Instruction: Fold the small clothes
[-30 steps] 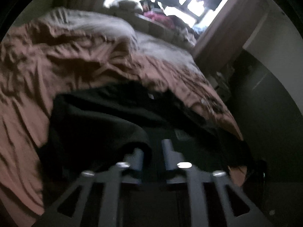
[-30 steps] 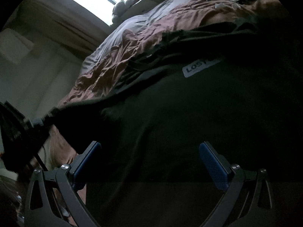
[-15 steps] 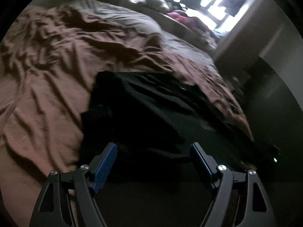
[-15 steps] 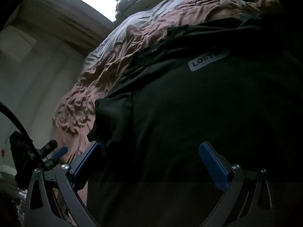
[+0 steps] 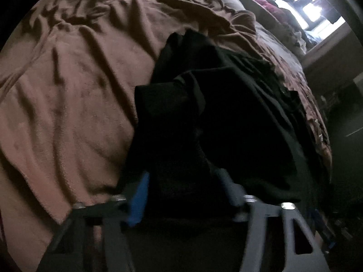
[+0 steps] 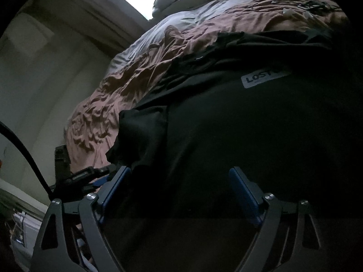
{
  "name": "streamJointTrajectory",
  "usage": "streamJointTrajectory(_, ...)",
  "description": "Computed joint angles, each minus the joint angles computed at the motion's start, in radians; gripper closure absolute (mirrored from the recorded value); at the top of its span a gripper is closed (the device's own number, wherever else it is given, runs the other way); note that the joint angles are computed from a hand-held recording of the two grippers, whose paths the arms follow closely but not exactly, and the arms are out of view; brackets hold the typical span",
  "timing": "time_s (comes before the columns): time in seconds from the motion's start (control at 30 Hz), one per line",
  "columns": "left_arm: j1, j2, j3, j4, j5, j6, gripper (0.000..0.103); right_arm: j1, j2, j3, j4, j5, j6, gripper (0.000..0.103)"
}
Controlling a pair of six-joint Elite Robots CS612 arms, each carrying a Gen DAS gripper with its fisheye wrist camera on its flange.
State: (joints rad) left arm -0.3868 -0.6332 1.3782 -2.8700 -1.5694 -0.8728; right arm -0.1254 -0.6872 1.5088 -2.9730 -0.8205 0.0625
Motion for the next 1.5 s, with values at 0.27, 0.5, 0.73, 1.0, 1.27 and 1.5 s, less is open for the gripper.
streamJointTrajectory(0.27,-0.01,-0.041,0.01,-0.053,-0.001,0.061,0.096,-0.004,0.002,0.004,-0.066,0.023,0.016,0.016)
streamJointTrajectory(0.5,-0.029,-0.05,-0.036,-0.087,-0.043,0.145,0.097,0.003,-0.016,0.01,-0.022,0.004,-0.111,0.016)
streamJointTrajectory(0.73,-0.055,-0.032,-0.121,-0.065,-0.073,0.222,0.097,-0.034,-0.047,0.054,-0.031,-0.051,-0.116,0.016)
streamJointTrajectory(1.0,-0.088,0.065,-0.307,-0.033,-0.173,0.247,0.098,-0.074,-0.076,0.098,-0.045,-0.122,-0.1,0.016)
streamJointTrajectory(1.27,-0.113,0.13,-0.433,0.058,-0.278,0.323,0.077,-0.094,-0.1,0.125,-0.045,-0.178,-0.077,0.016)
streamJointTrajectory(1.5,-0.087,0.078,-0.316,0.008,-0.194,0.276,0.059,-0.089,-0.088,0.086,0.031,-0.15,-0.124,0.016)
